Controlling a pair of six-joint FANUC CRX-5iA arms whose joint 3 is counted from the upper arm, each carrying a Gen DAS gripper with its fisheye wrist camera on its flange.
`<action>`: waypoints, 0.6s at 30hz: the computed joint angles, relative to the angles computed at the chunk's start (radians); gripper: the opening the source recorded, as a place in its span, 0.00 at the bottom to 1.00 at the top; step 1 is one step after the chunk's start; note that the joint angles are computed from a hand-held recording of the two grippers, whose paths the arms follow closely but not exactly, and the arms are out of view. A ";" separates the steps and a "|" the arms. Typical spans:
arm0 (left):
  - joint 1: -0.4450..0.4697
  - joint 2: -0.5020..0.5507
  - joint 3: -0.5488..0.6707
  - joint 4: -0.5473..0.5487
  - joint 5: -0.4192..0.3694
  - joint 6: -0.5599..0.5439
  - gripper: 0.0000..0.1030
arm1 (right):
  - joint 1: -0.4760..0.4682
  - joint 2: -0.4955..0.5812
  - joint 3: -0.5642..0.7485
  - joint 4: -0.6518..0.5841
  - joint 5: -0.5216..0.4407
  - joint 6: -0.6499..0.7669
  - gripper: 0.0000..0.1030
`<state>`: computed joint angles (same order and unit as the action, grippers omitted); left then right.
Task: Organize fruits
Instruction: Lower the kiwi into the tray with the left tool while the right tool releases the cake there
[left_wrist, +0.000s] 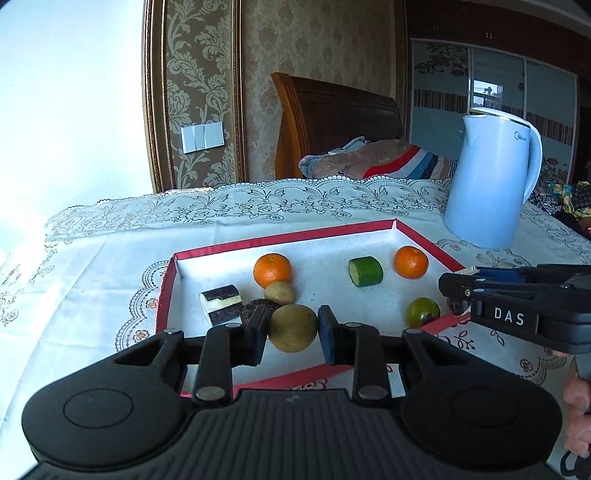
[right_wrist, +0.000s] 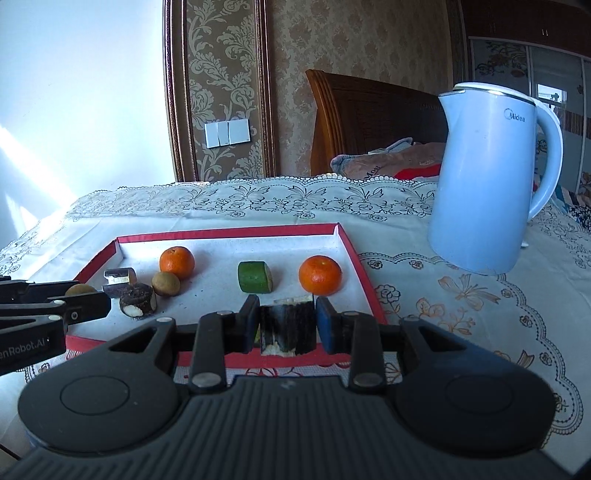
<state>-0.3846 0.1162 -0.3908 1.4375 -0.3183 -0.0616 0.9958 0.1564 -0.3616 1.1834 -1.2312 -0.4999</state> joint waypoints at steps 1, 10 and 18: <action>0.000 0.011 0.016 -0.027 0.008 0.034 0.28 | -0.011 0.006 0.007 -0.001 0.007 0.006 0.30; 0.033 0.122 0.162 -0.352 0.017 0.431 0.28 | -0.072 0.057 0.060 -0.005 0.059 0.077 0.30; 0.064 0.184 0.268 -0.601 0.012 0.701 0.28 | -0.124 0.111 0.111 -0.002 0.105 0.121 0.29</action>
